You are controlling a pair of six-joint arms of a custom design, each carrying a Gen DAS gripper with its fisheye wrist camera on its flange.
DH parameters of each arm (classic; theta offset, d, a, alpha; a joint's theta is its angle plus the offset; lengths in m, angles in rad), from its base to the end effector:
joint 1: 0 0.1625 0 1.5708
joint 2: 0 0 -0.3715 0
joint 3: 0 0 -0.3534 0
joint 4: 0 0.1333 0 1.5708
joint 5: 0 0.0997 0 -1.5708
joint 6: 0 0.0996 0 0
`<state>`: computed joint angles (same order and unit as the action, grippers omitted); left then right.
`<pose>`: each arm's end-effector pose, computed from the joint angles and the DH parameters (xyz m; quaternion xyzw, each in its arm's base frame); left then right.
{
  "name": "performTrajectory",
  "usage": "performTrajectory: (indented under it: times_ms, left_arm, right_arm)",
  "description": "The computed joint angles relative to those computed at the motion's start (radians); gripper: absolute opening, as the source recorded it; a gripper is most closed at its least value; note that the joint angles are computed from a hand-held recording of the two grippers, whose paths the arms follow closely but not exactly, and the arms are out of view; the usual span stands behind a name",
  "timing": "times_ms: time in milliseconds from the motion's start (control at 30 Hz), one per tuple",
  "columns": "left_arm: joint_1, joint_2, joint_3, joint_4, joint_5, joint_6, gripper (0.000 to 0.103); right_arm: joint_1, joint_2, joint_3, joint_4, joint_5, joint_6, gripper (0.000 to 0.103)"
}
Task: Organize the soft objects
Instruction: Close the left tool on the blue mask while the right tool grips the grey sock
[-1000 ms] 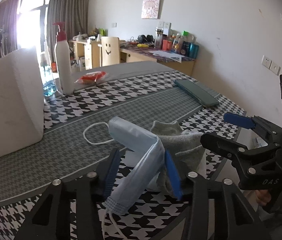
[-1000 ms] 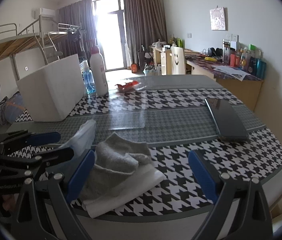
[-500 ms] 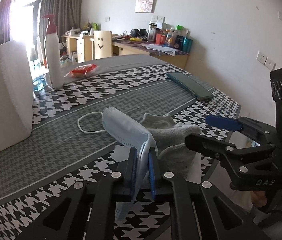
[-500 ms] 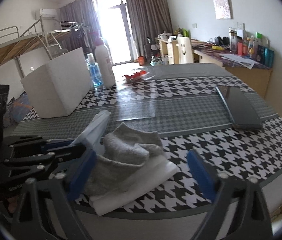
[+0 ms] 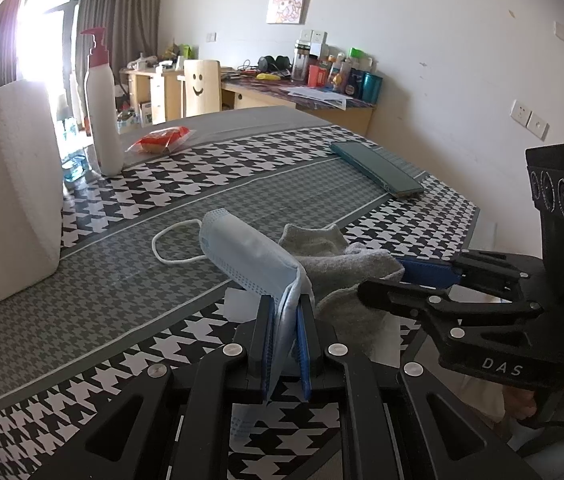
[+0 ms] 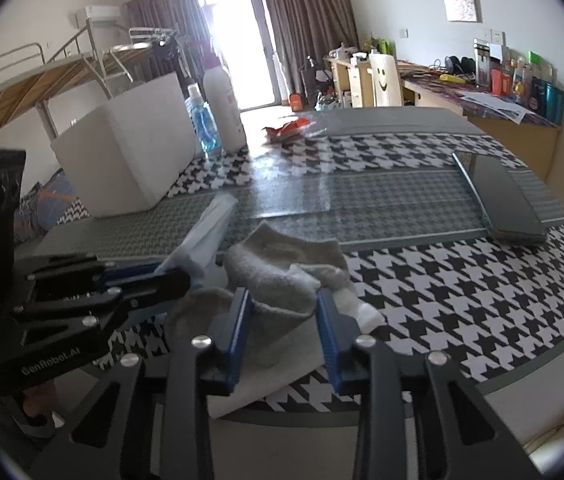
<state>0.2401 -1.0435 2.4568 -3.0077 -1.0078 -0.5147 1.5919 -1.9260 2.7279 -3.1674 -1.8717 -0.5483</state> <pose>-0.2898 -0.2629 0.0527 0.3781 0.8830 -0.2283 0.1586 0.1091 -0.2520 0.2613 0.2004 -0.8913 0.3334 0.2331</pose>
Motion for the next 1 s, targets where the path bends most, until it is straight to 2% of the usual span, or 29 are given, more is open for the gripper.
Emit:
performTrajectory:
  times_ms: [33,67,133,200,367,633,733,1000]
  left_arm:
    - [0.001,0.000,0.000,-0.001,0.000,0.000,0.012]
    - [0.000,0.001,0.000,-0.001,0.001,0.000,0.012]
    - [-0.001,-0.002,0.002,-0.004,0.002,0.002,0.012]
    - [-0.007,-0.007,0.007,-0.004,0.010,-0.001,0.011]
    - [-0.022,-0.042,0.021,0.004,0.035,-0.015,0.010]
    - [-0.042,-0.102,0.035,0.034,0.088,-0.038,0.010]
    - [-0.047,-0.116,0.041,0.039,0.099,-0.044,0.010]
    - [-0.064,-0.160,0.058,0.068,0.128,-0.068,0.010]
  right_arm:
    - [-0.003,-0.002,0.003,-0.004,0.007,-0.002,0.038]
    - [-0.006,-0.005,0.005,-0.004,0.016,-0.008,0.028]
    - [-0.007,-0.020,0.006,0.011,0.031,-0.011,0.014]
    - [0.005,-0.018,0.005,0.007,0.026,-0.009,0.009]
    - [0.032,-0.037,0.001,0.010,0.035,-0.002,0.008]
    - [0.096,-0.012,-0.025,-0.026,0.016,0.014,0.008]
    - [0.096,-0.024,-0.035,-0.004,0.039,0.026,0.008]
    - [0.143,0.020,-0.056,-0.036,-0.007,0.043,0.007]
